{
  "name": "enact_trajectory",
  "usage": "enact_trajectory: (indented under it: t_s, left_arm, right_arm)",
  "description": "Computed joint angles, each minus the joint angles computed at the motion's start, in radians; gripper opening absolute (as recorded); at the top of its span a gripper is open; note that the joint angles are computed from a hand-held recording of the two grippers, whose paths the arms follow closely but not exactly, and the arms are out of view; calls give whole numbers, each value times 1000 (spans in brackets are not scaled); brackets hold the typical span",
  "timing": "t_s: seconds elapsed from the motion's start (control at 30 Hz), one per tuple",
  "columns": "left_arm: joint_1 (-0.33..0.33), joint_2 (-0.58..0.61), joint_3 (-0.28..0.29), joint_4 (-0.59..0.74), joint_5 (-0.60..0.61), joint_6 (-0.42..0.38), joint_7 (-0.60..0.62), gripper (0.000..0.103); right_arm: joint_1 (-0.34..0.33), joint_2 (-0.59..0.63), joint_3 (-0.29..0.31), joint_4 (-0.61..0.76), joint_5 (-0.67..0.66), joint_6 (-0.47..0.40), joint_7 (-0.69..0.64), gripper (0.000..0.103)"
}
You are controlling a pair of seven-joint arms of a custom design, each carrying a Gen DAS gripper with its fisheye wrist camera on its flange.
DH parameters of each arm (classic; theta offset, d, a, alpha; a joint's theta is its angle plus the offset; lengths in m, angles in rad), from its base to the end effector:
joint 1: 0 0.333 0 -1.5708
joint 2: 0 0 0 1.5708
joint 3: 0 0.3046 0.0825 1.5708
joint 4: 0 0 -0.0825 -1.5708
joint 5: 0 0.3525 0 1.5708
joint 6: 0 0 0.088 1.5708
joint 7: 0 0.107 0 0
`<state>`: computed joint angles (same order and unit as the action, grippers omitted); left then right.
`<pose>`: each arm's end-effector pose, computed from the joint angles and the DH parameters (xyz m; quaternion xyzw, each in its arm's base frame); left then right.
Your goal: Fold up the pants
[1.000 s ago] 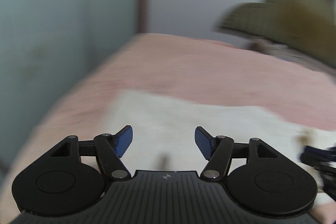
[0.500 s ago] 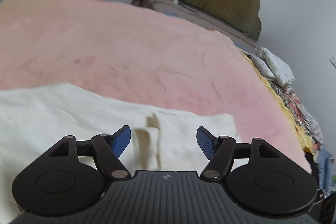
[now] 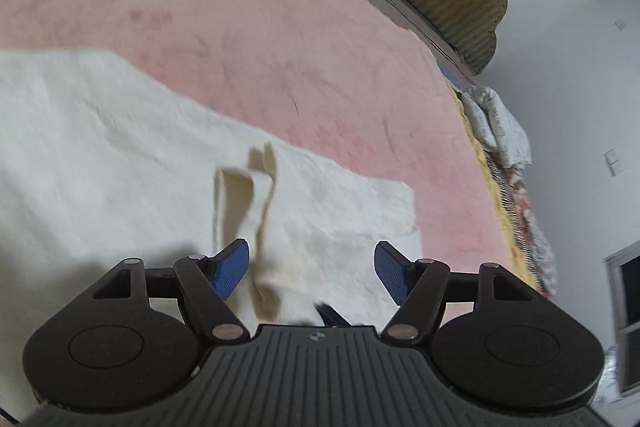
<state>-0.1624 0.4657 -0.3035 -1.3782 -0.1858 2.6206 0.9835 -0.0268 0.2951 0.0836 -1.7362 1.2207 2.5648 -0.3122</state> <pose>0.6542 -0.2673 0.5480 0.7447 -0.5311 0.4033 0.0271 0.6455 0.0168 0.4615 -0.8417 0.2344 -0.2665 0.4069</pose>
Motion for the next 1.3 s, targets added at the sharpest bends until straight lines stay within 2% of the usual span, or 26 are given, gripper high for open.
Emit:
enact_trajectory:
  t_s: [0.07,0.13,0.23,0.3,0.4,0.47,0.5,0.53,0.6,0.67,0.7,0.73,0.8,0.83,0.93,1.0,1.07,1.1,1.17,1.23,1.3]
  left_arm:
    - [25,12,-37,4,-60,-3,28,73]
    - [20,36,-39,33,-78,-21,21,74]
    - [-9,86,-15,100,-57,-68,-33,75]
    - [-11,117,-17,127,-65,-84,-55,75]
    - [-13,124,-13,114,-65,-53,-90,74]
    - [-3,119,-26,104,-71,-31,-76,74]
    - [1,116,-30,100,-71,-23,-66,74]
    - [2,113,-32,97,-70,-14,-61,74]
    - [6,109,-42,89,-73,12,-40,74]
    - [3,110,-44,94,-68,21,-28,74]
    - [1,110,-42,93,-67,23,-30,74]
    - [-2,111,-38,94,-62,19,-37,74]
    - [-16,106,-13,92,-38,1,-75,75]
    - [-21,99,0,80,-27,2,-98,75]
    - [2,94,-13,50,-48,31,-123,75]
    - [27,120,-50,75,-89,39,-101,76]
    - [13,158,-47,132,-81,37,-102,74]
    - [-4,173,-30,161,-59,29,-116,65]
    - [-18,191,-21,199,-27,11,-110,13]
    - [-60,148,41,152,54,45,-146,5]
    - [-104,82,107,71,166,76,-199,3]
  right_arm:
    - [-26,16,-8,39,15,-86,106,9]
    - [-50,39,-16,85,23,-152,199,8]
    - [-67,59,-17,118,37,-158,269,8]
    - [-71,59,-14,117,38,-139,274,8]
    - [-84,58,-13,120,6,-188,282,12]
    - [-75,44,-8,100,7,-156,243,33]
    - [-63,38,-5,86,4,-120,205,64]
    - [-54,31,0,70,11,-89,163,83]
    - [-45,33,7,61,15,-81,87,80]
    - [-19,57,-2,91,-43,-71,169,49]
    - [-14,74,-5,114,-73,-79,224,27]
    - [-11,100,-7,148,-101,-89,278,18]
    - [-27,108,9,150,-95,-86,285,9]
    - [-46,107,17,155,-78,-116,297,8]
    - [-106,121,20,202,-19,-247,399,7]
    - [-149,147,20,249,16,-356,476,7]
    - [-172,164,21,279,28,-420,520,7]
    - [-181,168,23,287,37,-442,520,7]
    - [-185,168,24,292,38,-465,528,7]
    - [-178,161,24,285,30,-471,531,7]
    - [-174,153,26,272,34,-488,528,7]
